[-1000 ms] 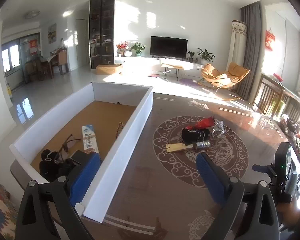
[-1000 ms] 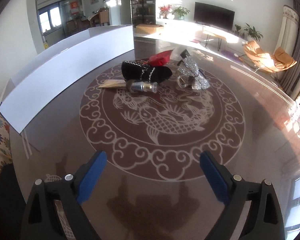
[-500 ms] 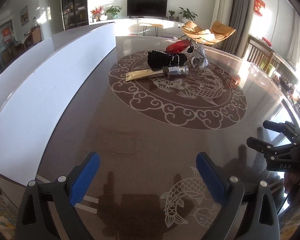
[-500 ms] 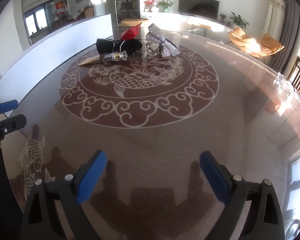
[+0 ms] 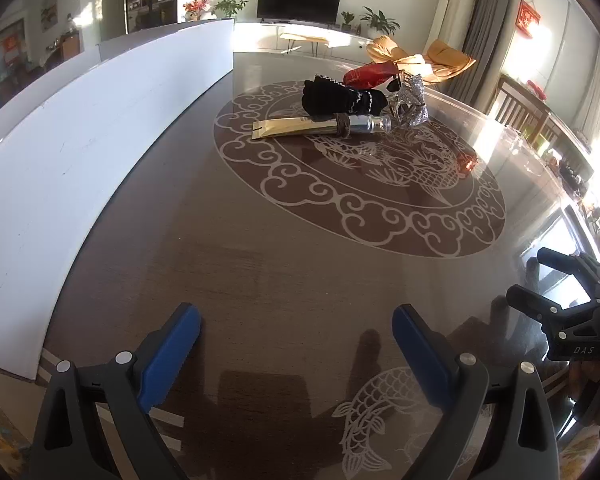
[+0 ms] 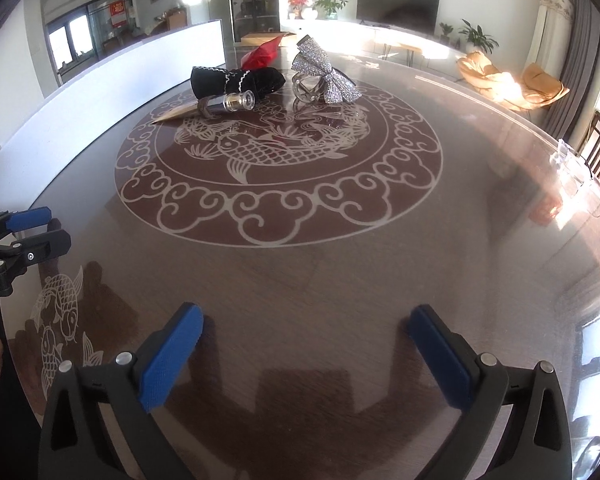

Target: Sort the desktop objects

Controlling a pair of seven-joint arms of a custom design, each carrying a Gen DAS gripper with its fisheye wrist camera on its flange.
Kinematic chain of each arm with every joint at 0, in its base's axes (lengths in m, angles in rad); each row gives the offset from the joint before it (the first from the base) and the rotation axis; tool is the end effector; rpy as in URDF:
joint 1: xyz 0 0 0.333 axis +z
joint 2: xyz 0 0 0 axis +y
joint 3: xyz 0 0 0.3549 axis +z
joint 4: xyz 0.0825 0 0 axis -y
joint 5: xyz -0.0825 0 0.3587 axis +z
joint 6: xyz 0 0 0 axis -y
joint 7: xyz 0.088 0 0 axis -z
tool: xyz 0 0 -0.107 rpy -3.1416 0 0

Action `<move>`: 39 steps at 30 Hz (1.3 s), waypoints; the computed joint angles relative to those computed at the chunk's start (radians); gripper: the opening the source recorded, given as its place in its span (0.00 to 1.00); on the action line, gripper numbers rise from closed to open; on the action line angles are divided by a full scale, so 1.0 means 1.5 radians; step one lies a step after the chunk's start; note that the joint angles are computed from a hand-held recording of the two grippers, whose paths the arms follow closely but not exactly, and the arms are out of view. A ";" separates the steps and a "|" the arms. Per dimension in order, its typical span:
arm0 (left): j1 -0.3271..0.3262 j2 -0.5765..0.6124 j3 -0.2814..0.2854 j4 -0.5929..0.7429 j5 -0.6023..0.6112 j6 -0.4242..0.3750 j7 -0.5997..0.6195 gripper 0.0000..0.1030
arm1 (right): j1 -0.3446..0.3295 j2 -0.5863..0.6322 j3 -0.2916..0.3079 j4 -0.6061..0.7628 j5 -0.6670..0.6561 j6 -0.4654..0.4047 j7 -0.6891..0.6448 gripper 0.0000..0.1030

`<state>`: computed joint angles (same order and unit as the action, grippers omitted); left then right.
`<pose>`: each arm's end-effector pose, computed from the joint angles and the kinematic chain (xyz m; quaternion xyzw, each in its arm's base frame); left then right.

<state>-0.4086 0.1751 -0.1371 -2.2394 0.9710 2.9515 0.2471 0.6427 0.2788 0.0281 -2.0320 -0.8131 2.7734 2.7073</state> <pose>0.4447 -0.3310 0.3910 -0.6290 0.7127 -0.2667 0.1591 0.4627 0.4060 0.4043 -0.7466 0.5912 -0.1933 0.2362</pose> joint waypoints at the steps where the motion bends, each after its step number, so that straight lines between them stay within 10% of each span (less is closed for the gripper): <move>1: 0.000 0.002 -0.002 0.004 -0.004 -0.005 0.007 0.95 | 0.000 0.000 0.000 0.000 0.000 0.000 0.000 1.00; 16: 0.066 0.097 -0.080 0.138 -0.341 -0.098 0.525 1.00 | 0.001 0.001 -0.001 0.000 0.001 0.000 -0.001 1.00; 27: -0.012 0.236 0.018 0.387 -0.338 -0.180 0.635 1.00 | 0.001 0.001 -0.001 0.000 0.001 0.001 -0.001 1.00; 35: 0.053 0.303 -0.067 0.477 -0.490 -0.192 0.801 1.00 | 0.001 0.001 -0.002 0.001 0.001 0.001 -0.001 1.00; 39: 0.035 0.266 -0.044 0.416 -0.503 -0.125 0.800 0.54 | 0.001 0.001 -0.002 0.001 0.002 0.001 -0.001 1.00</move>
<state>-0.3563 0.5746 -0.2024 -1.6157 0.2161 2.7640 1.4472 0.6440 0.2806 0.0256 -2.0309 -0.8109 2.7753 2.7053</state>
